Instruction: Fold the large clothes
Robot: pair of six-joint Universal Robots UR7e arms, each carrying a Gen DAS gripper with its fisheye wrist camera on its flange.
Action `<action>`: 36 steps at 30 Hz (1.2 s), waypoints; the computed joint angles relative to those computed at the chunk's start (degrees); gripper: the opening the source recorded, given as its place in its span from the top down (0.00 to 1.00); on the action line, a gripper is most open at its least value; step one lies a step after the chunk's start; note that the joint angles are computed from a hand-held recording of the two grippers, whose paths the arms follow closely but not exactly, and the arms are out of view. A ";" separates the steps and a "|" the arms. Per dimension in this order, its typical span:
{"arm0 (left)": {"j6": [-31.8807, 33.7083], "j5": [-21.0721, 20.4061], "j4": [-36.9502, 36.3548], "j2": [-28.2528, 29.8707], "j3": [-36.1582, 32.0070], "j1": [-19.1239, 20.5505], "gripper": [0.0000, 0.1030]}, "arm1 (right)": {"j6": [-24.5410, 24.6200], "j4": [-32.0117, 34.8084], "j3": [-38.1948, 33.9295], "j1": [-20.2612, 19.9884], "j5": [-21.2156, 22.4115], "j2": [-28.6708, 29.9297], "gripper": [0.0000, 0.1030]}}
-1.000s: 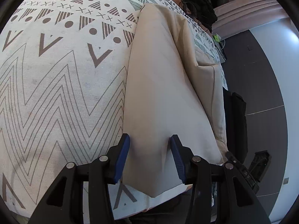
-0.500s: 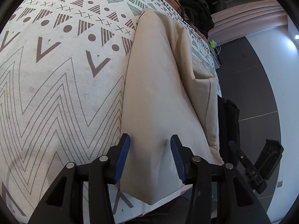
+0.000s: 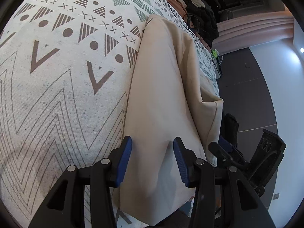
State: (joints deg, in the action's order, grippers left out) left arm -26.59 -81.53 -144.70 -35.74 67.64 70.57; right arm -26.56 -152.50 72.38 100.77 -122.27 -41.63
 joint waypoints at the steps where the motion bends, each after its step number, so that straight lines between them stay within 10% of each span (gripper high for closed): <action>1: -0.57 0.42 0.13 0.14 -0.12 -0.03 0.55 | -0.06 0.73 -1.16 -0.27 0.09 0.87 0.23; 15: -3.35 0.44 1.07 0.39 -0.42 0.79 0.55 | 0.14 3.21 -19.41 -2.17 -10.61 11.34 0.24; 23: -3.52 1.98 0.92 -0.11 -1.36 0.33 0.55 | 3.65 -2.68 -21.76 -3.87 -12.42 11.00 0.63; 33: -2.75 3.35 3.35 1.06 -5.56 -0.06 0.55 | 16.40 1.32 -11.21 -7.44 1.33 1.50 0.61; 36: -2.69 2.45 3.64 2.61 -7.99 0.13 0.55 | 16.09 0.59 -9.33 -7.95 3.35 0.38 0.26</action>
State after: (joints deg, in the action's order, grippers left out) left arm -29.28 -79.08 -141.06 -33.13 59.65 70.70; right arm -10.47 -151.91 63.05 92.82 -118.92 -41.25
